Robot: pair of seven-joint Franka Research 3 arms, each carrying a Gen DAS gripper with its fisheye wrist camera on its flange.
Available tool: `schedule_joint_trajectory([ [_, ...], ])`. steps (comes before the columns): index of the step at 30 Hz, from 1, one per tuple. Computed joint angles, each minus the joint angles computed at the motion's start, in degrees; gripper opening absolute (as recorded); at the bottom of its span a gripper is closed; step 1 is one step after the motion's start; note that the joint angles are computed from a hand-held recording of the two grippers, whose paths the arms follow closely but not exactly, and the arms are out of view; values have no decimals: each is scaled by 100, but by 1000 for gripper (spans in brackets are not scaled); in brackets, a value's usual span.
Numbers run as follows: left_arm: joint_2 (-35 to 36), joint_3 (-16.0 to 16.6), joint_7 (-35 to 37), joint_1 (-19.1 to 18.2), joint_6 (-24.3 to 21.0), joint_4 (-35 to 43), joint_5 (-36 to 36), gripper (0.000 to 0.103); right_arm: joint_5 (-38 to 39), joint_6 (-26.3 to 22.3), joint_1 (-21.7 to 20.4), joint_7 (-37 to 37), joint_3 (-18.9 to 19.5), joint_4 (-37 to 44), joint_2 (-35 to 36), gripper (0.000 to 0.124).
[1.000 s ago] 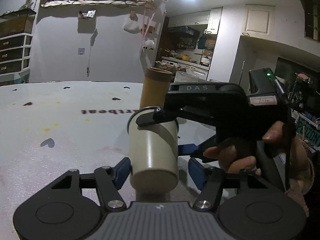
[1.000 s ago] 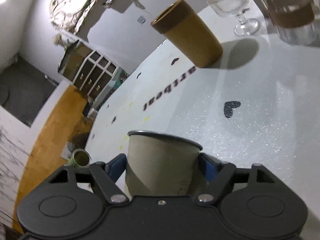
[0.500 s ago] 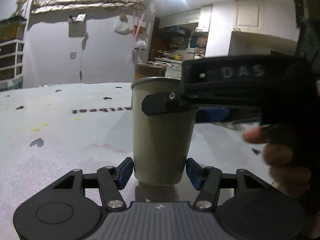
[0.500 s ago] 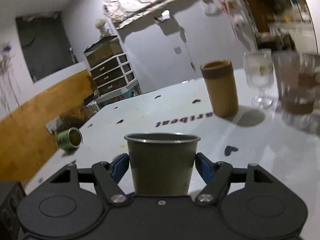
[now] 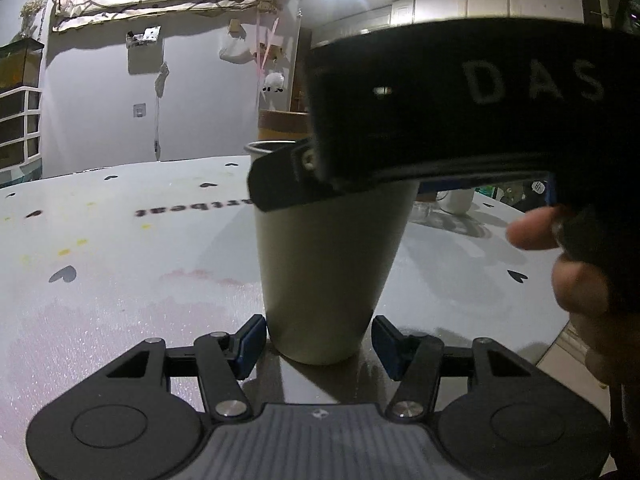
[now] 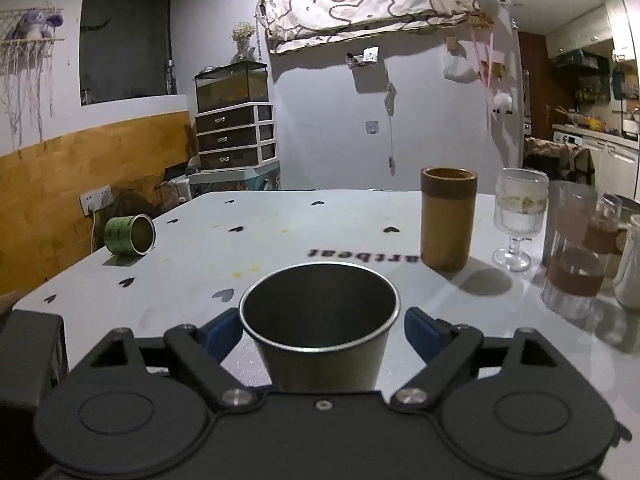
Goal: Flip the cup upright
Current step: 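Open the left gripper while the right gripper carries the upright cup beside the glasses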
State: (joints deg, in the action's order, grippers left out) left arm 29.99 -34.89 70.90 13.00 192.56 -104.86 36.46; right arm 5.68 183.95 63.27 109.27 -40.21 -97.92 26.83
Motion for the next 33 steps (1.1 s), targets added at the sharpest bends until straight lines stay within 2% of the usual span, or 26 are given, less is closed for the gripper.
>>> schedule_joint_trajectory([
  [2,3,-40,-13,45,1,-2,10,59,-31,-85,-310,-120,362,107,-36,87],
  [3,60,-94,-7,56,-85,110,14,59,-74,-93,-471,-169,547,144,-54,83],
  [5,10,43,4,-58,-71,121,-88,62,-159,-26,-653,-254,749,176,-60,82],
  [7,-95,257,-29,-215,18,63,-194,70,-177,53,-859,-370,971,211,-59,82],
  [9,-231,487,-129,-379,185,-85,-238,70,-135,96,-1065,-523,1156,316,-2,82],
  [11,-272,541,-252,-384,212,-101,-177,71,-46,84,-923,-495,835,530,224,82],
  [14,-308,672,-408,-461,225,-90,-128,71,239,-14,-533,-158,-51,965,781,82],
  [18,-347,702,-588,-437,182,-92,-32,71,432,-331,-550,486,-751,1669,1509,82],
  [19,-370,764,-604,-502,190,-110,-48,71,419,-424,-622,660,-852,1859,1670,82],
  [21,-336,677,-634,-394,188,-100,41,71,367,-599,-830,951,-957,2239,1942,82],
  [24,-328,648,-678,-346,185,-96,87,71,320,-1024,-1219,1387,-959,2853,2265,82],
  [29,-336,660,-744,-320,195,-137,124,71,45,-1739,-1571,2189,-1302,3722,2819,82],
  [33,-351,669,-785,-315,212,-154,165,71,-204,-1887,-1893,2588,-1308,4275,3122,82],
])
